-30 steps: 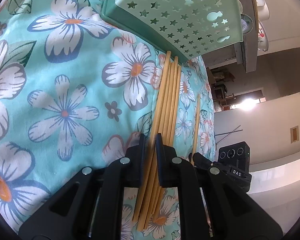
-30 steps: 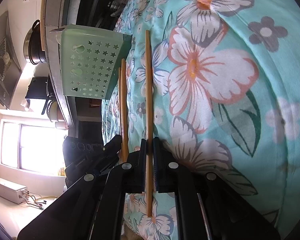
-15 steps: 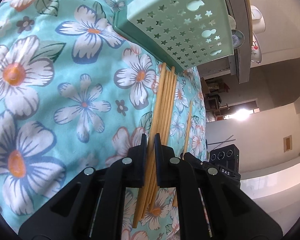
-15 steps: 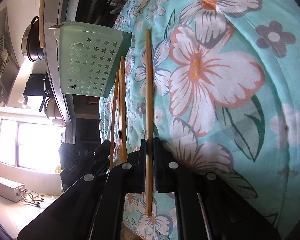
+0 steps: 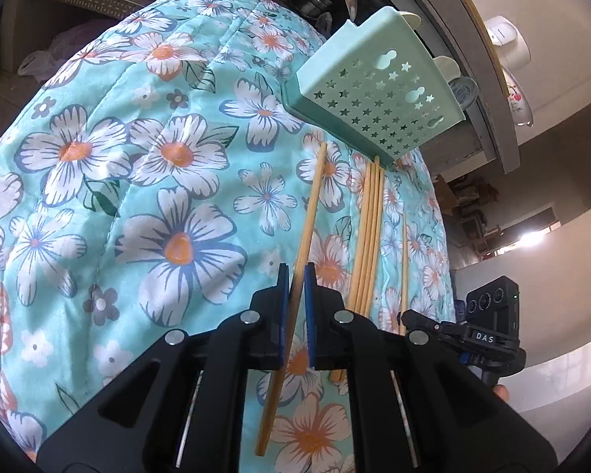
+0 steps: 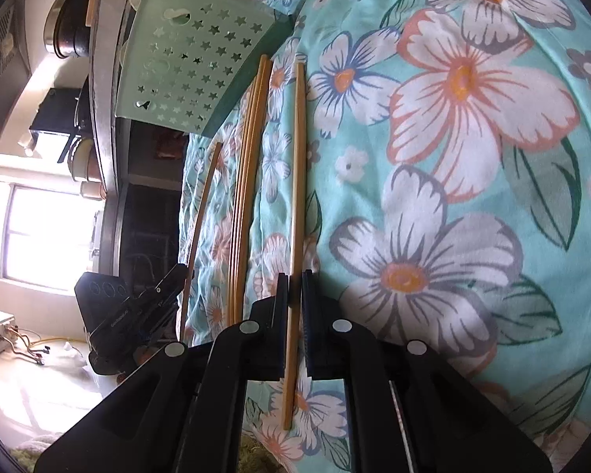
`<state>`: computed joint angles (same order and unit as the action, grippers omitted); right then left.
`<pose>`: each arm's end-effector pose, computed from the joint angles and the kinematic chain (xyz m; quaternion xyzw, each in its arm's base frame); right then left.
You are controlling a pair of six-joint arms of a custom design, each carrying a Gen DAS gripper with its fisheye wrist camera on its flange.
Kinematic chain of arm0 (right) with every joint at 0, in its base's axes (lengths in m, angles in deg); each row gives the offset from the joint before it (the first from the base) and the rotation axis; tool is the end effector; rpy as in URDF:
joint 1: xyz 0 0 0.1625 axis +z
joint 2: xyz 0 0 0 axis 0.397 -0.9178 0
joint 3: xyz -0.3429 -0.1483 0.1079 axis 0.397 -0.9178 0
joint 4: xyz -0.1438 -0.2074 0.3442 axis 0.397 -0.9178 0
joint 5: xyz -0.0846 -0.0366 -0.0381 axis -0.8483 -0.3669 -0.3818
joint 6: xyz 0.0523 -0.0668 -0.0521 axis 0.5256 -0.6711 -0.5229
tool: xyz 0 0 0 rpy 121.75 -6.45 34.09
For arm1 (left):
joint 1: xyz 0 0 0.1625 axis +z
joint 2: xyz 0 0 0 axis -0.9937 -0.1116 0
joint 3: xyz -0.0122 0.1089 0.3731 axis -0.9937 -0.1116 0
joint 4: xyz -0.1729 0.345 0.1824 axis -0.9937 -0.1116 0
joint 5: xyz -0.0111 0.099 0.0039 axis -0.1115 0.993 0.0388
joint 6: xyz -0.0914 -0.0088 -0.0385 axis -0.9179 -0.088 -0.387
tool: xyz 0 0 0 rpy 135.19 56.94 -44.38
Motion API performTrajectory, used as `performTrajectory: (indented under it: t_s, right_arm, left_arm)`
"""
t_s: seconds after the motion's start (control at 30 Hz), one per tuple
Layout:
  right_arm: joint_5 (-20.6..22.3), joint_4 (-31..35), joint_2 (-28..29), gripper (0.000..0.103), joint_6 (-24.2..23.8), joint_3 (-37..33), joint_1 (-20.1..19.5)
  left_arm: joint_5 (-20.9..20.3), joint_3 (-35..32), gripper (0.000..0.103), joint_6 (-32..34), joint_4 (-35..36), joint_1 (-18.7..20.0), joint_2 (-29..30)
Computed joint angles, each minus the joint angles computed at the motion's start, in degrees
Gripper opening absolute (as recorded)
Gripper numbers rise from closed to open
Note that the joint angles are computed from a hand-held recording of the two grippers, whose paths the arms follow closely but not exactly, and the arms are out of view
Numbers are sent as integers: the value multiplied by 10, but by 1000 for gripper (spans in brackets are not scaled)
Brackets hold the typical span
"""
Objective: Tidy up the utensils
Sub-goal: 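Grasp a wooden chopstick with the left tool while the right tool grasps another chopstick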
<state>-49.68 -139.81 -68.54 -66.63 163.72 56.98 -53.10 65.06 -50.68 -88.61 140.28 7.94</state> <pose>0.0595 -0.5066 0.2511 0.1094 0.9740 -0.1943 0.0413 -0.1785 -0.5585 0.1625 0.0638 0.9785 -0.1931 0.0334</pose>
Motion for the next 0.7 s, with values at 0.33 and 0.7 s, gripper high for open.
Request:
performTrajectory:
  t_s: [0.33, 0.7]
  right_arm:
    - [-103, -10, 14, 18, -14, -32, 55]
    - [-179, -46, 88, 18, -34, -117, 82]
  left_arm:
    - [66, -61, 19, 88, 58, -26, 34]
    - [111, -196, 20, 195, 146, -32, 138]
